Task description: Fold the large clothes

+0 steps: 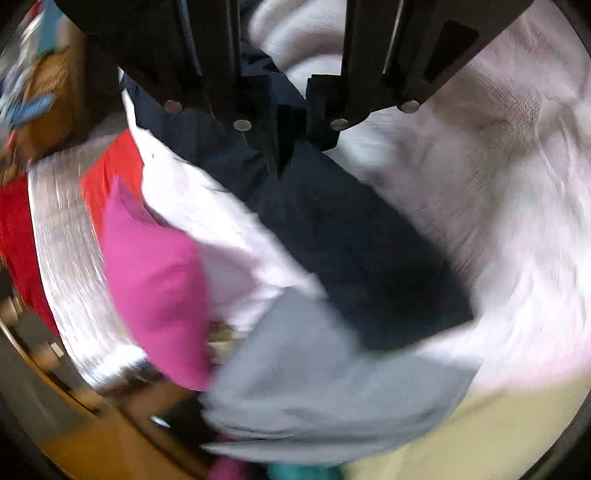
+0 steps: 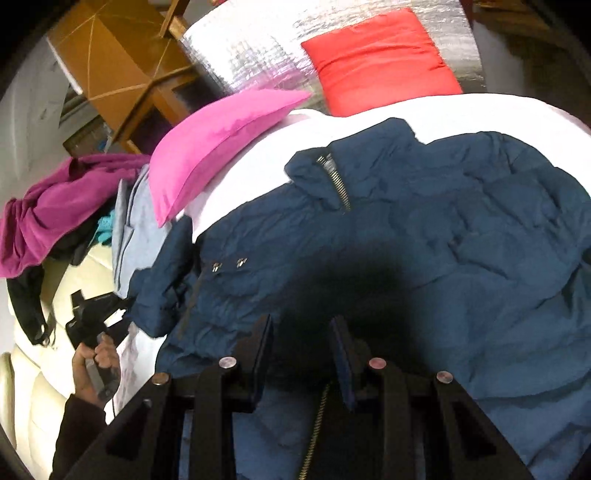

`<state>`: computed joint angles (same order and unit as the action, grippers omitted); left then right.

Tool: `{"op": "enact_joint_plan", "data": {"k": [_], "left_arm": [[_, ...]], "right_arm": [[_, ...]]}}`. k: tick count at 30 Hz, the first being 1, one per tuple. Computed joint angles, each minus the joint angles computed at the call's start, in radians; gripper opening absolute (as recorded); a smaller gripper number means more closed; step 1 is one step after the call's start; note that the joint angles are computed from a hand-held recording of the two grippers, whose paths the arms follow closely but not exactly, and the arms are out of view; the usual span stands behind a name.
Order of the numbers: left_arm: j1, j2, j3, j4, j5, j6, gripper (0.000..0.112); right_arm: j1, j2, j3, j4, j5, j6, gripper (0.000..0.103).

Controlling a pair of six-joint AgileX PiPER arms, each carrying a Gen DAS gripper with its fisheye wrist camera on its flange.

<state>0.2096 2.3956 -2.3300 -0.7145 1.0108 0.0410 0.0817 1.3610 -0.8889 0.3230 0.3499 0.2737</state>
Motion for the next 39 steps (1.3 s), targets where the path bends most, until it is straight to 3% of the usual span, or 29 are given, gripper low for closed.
{"op": "enact_joint_plan", "data": {"k": [4,11,16,18,20,21,22,23,24,27,30,33,36,39], "left_arm": [[-0.087,-0.211,0.220,-0.002,-0.118,0.173,0.009],[-0.319,-0.540,0.627,-0.123,-0.173,0.479,0.008],[-0.546,-0.553,0.762,-0.039,-0.236,0.494,0.009],[-0.577,-0.486,0.712,0.025,-0.138,0.417,0.014],[-0.572,-0.455,0.692,0.039,-0.033,0.365,0.024],[-0.558,-0.469,0.713,0.042,0.003,0.353,0.029],[-0.548,-0.489,0.729,0.062,0.024,0.335,0.051],[-0.527,-0.510,0.746,0.069,0.040,0.330,0.069],[-0.487,-0.561,0.803,0.037,0.030,0.364,0.071],[-0.360,-0.633,0.862,-0.018,0.018,0.421,0.072],[-0.269,-0.597,0.805,0.019,-0.009,0.333,0.073],[-0.243,-0.547,0.738,0.154,-0.073,0.192,0.073],[-0.236,-0.499,0.687,0.169,-0.076,0.151,0.071],[-0.245,-0.439,0.609,0.211,-0.073,0.127,0.071]], "right_arm": [[-0.080,-0.055,0.026,0.055,0.000,-0.028,0.034],[-0.243,-0.178,0.092,0.207,0.056,-0.151,0.034],[-0.372,-0.277,0.125,0.288,0.120,-0.257,0.034],[-0.437,-0.293,0.129,0.330,0.163,-0.319,0.035],[-0.477,-0.295,0.123,0.306,0.206,-0.328,0.035],[-0.485,-0.293,0.119,0.293,0.221,-0.324,0.041],[-0.493,-0.286,0.109,0.280,0.242,-0.321,0.048],[-0.493,-0.284,0.103,0.272,0.253,-0.322,0.063],[-0.481,-0.289,0.099,0.264,0.252,-0.330,0.068],[-0.389,-0.300,0.080,0.227,0.227,-0.328,0.069],[-0.141,-0.280,0.047,-0.026,0.146,-0.102,0.079],[0.090,-0.205,0.000,-0.326,0.105,0.115,0.087],[0.277,-0.066,-0.101,-0.626,0.165,0.312,0.087],[0.416,0.079,-0.200,-0.926,0.287,0.542,0.087]]}}
